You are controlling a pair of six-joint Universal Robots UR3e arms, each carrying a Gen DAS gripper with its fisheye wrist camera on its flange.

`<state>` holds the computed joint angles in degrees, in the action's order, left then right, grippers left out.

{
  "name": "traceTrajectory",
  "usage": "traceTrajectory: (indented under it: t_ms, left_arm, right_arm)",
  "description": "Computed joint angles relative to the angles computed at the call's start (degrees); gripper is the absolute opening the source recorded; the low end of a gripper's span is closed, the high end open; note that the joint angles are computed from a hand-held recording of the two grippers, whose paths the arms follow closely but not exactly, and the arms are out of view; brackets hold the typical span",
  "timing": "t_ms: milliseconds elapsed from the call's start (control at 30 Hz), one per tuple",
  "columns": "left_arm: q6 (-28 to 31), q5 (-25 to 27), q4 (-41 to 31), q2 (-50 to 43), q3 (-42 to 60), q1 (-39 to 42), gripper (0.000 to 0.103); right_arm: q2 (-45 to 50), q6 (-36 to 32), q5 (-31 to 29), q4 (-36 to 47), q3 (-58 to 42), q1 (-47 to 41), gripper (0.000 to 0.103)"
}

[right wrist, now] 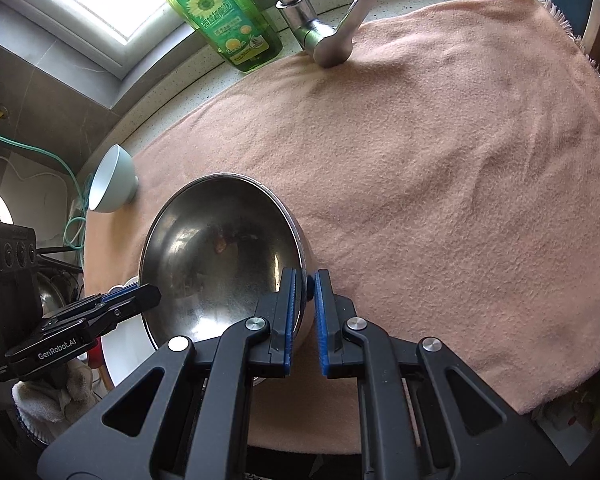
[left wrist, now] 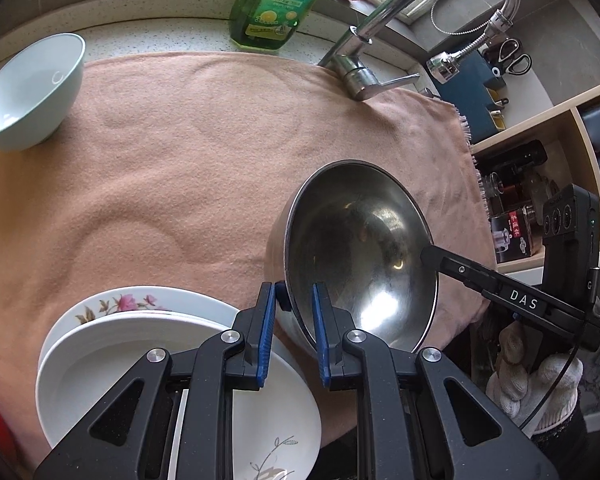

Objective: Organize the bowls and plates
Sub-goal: 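Lower the steel bowl onto the towel and open both grippers, then move both grippers to the rim of the red-exterior steel bowl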

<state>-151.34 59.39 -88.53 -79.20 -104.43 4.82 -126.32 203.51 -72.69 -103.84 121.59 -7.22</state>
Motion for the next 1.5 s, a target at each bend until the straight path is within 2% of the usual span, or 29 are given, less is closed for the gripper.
traceTrajectory:
  t_ms: [167, 233, 300, 333, 433, 533, 600, 733, 833, 1000, 1067, 1300, 1500]
  left_arm:
    - [1.15, -0.21, -0.73, 0.23, -0.09, 0.74, 0.015]
    - [1.82, -0.21, -0.89, 0.93, -0.11, 1.12, 0.019]
    - [2.67, -0.45, -1.34, 1.71, 0.04, 1.93, 0.019]
    - [3.02, -0.59, -1.69, 2.08, 0.21, 2.41, 0.019]
    - [4.05, -1.32, -2.65, 3.65, 0.36, 4.78, 0.027]
    - [6.56, -3.02, -5.65, 5.94, 0.51, 8.76, 0.029]
    - [8.06, -3.6, -7.15, 7.18, 0.62, 11.69, 0.04]
    - [12.42, -4.64, -12.12, 8.31, 2.4, 18.17, 0.044]
    - [15.44, -5.24, -14.61, 10.13, 3.2, 23.55, 0.051]
    - [23.36, -6.2, -23.68, 13.69, 5.56, 35.77, 0.054]
    - [27.6, -6.57, -28.34, 15.38, 6.57, 41.76, 0.059]
    - [42.87, -6.16, -44.32, 18.95, 10.56, 64.62, 0.06]
    - [51.33, -3.62, -51.18, 18.11, 12.69, 79.8, 0.06]
  right_arm:
    - [0.31, 0.55, -0.49, -1.49, 0.3, 0.77, 0.015]
    - [1.26, 2.01, -2.78, -2.84, -0.53, 2.84, 0.026]
    - [2.08, 3.18, -4.99, -3.98, -1.64, 4.63, 0.052]
    - [2.37, 3.72, -6.0, -4.56, -2.27, 5.45, 0.056]
    - [4.21, 5.6, -9.29, -5.94, -5.15, 8.49, 0.059]
    - [5.97, 6.51, -9.89, -7.87, -7.7, 10.58, 0.061]
    - [8.9, 7.24, -11.27, -8.95, -10.64, 13.28, 0.072]
    - [15.65, 8.21, -13.47, -11.35, -17.26, 18.72, 0.073]
    - [20.24, 8.77, -13.95, -13.63, -21.91, 22.06, 0.082]
    - [27.9, 9.69, -12.82, -15.4, -30.11, 26.15, 0.086]
    - [31.06, 9.72, -12.79, -15.72, -33.59, 28.06, 0.087]
    - [42.96, 9.0, -12.03, -15.21, -47.13, 34.59, 0.088]
    - [52.56, 8.16, -10.42, -15.06, -57.89, 39.69, 0.088]
